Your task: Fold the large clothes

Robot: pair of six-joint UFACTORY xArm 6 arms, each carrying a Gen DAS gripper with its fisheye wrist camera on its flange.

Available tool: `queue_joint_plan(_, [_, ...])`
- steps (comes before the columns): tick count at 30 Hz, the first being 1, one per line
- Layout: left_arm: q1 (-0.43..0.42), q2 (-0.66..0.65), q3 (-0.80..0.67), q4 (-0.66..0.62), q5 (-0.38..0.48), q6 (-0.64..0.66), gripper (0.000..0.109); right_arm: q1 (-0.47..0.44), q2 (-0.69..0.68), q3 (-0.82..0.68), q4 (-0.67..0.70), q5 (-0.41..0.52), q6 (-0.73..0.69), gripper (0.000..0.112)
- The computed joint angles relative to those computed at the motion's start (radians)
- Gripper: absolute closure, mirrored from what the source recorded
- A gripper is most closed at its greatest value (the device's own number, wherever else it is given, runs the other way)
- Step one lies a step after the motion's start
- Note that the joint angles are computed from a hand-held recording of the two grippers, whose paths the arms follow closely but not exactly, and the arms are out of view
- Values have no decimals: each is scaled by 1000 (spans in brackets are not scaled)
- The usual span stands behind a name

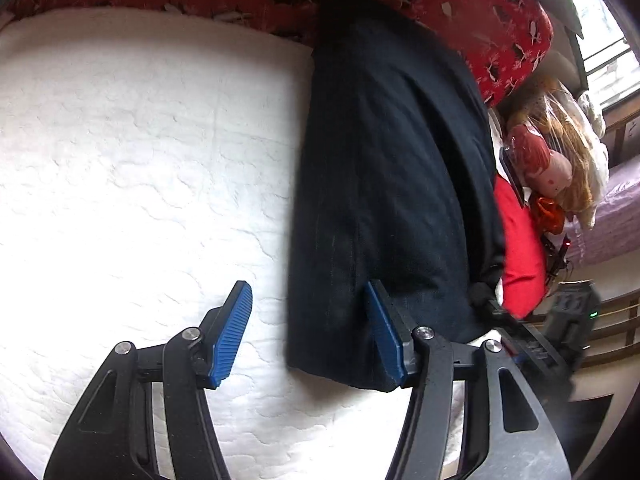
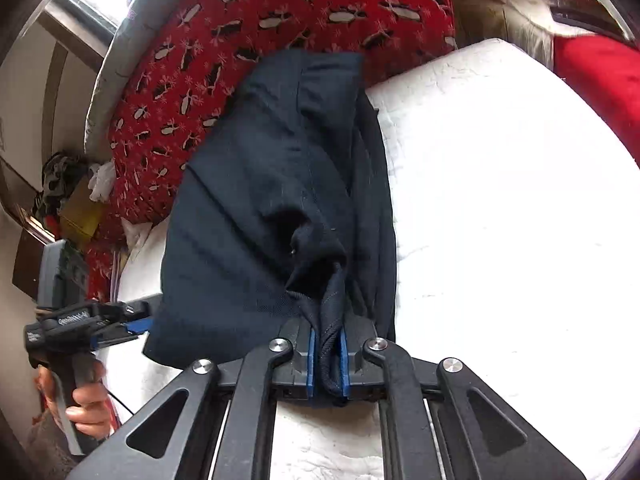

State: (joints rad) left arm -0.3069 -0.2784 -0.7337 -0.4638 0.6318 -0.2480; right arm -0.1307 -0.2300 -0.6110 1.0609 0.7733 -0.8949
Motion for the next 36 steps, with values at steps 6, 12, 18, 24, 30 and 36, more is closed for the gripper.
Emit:
queue_joint_plan(6, [63,8,-63,-22,9,61,52,-31,-27,-78,106,34,59,57])
queue_joint_plan(12, [53,166,-225,13,45,31,52,92,221,-314,18,-113,293,40])
queue_joint_plan(18, [22,204,-247,21,0,62,51,146,288,-412,68,-117,117,111])
queue_joint_plan(24, [0,287,-259,9,-12,70,42,152,475,-479,-224,-240,377,111])
queue_joint_plan(30, [10,125,-155,47,-56,76,43,107,270,-350,13,-208,174,101])
queue_joint_plan(36, [-63,95,-76,201,-89,-38,43,88,-41,-110,135,-56,-175,71])
